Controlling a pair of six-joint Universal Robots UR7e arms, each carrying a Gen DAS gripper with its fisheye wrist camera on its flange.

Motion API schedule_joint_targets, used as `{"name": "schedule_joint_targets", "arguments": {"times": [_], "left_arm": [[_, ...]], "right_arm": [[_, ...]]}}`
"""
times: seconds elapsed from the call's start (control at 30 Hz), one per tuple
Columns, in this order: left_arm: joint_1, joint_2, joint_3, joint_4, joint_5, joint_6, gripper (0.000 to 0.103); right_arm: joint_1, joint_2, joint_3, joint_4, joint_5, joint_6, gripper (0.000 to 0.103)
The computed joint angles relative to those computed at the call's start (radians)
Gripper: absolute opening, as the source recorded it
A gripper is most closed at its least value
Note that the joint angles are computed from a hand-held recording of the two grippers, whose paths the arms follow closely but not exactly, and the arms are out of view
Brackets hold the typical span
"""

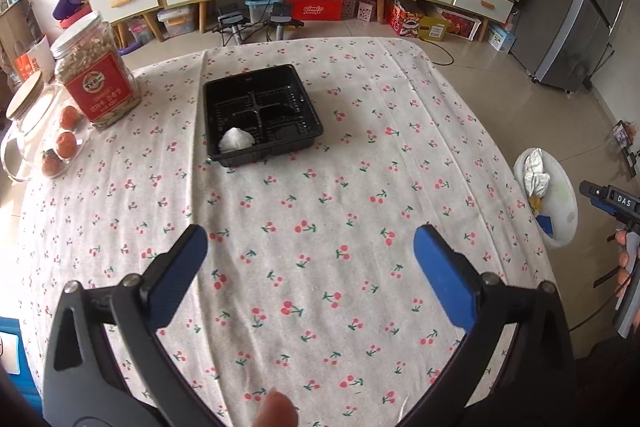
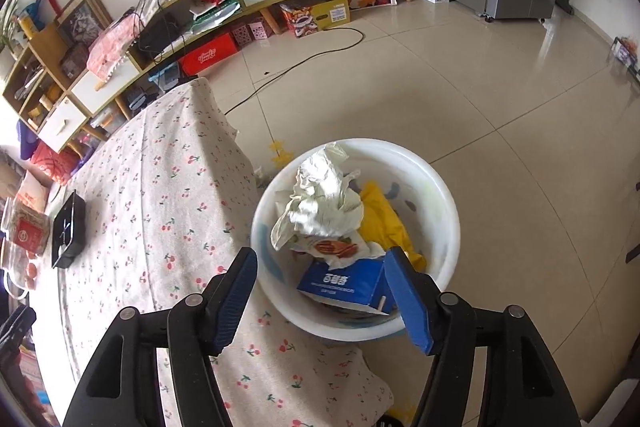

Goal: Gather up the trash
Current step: 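Open both tools to drop the paper and snack bag into the basin, then pick the white tissue out of the black tray with the left tool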

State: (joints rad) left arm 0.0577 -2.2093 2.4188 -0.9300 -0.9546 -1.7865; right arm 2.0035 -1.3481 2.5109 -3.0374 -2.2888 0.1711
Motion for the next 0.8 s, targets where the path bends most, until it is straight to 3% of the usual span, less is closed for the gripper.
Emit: {"name": "schedule_joint_targets", "arguments": {"times": [0.2,0.37,0.5,0.6,0.77,0.8], "left_arm": [[0.028,-0.041,-0.043,0.127,-0.008,-0.040,0.102],[0.130,-0.058,-0.094,0.167,-0.002,-0.038,0.102],[0.207,-0.080,-0.120,0.147,0.050,-0.030,0.102],[0.270,-0.102,-0.119,0.056,0.100,0.035,0.093],[0.436,-0.090,-0.080,-0.261,0.167,0.303,0.043],[0.474,-0.071,-0.071,-0.322,0.174,0.354,0.040]], "right_arm": [[0.105,0.123,-0.063,-0.025,0.029,0.037,0.073],[0.166,0.244,-0.125,-0.070,0.076,0.051,0.076],[0.184,0.337,-0.185,-0.076,0.114,0.060,0.076],[0.188,0.389,-0.223,-0.072,0.128,0.062,0.076],[0.174,0.443,-0.249,-0.075,0.138,0.048,0.076],[0.167,0.449,-0.252,-0.072,0.140,0.048,0.076]]}}
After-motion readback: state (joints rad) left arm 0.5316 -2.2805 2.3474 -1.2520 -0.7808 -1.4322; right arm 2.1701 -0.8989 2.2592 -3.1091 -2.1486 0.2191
